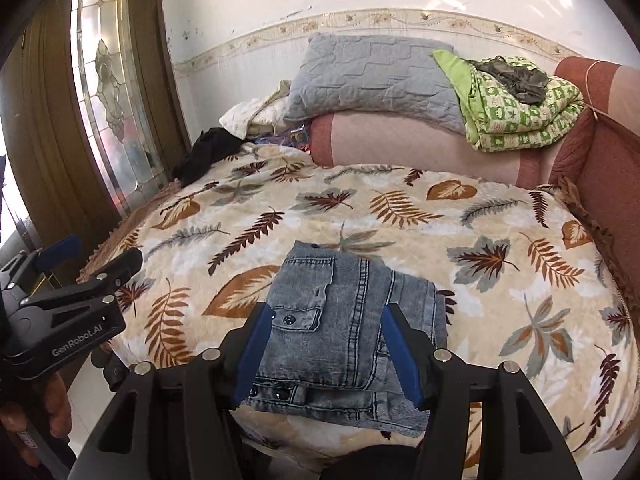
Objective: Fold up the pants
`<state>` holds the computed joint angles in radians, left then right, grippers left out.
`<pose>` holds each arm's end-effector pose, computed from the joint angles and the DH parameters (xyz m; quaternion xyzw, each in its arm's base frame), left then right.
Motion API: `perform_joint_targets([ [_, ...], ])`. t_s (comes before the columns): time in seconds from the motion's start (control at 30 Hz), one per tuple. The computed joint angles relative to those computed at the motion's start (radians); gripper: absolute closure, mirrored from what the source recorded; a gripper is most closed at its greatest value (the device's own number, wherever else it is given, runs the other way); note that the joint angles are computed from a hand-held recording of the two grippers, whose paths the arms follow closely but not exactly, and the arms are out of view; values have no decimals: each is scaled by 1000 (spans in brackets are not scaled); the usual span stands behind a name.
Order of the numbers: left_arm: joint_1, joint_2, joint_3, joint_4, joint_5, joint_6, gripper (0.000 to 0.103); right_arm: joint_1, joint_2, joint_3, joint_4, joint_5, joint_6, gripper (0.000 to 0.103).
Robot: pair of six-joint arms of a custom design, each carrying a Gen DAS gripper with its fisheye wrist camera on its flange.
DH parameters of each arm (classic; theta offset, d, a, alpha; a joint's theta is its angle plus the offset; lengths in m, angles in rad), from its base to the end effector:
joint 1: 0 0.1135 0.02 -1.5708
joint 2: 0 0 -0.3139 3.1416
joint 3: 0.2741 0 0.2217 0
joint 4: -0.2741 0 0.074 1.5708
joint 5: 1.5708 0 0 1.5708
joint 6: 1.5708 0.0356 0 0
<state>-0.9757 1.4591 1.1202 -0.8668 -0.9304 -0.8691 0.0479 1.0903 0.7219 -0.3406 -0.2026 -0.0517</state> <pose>0.1583 -0.1830 0.3221 -0.0345 0.8820 0.1371 0.4496 0.1777 0.0157 0.3001 -0.0872 0.9007 0.0911 0.4157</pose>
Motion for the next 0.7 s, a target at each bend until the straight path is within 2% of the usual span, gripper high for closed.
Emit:
perform_joint_targets([
  [0.37, -6, 18, 3, 14, 18, 31, 13, 2, 30, -15, 15, 15, -2, 42],
  [0.7, -23, 35, 22, 0, 17, 34, 13, -48, 42, -26, 22, -26, -11, 42],
])
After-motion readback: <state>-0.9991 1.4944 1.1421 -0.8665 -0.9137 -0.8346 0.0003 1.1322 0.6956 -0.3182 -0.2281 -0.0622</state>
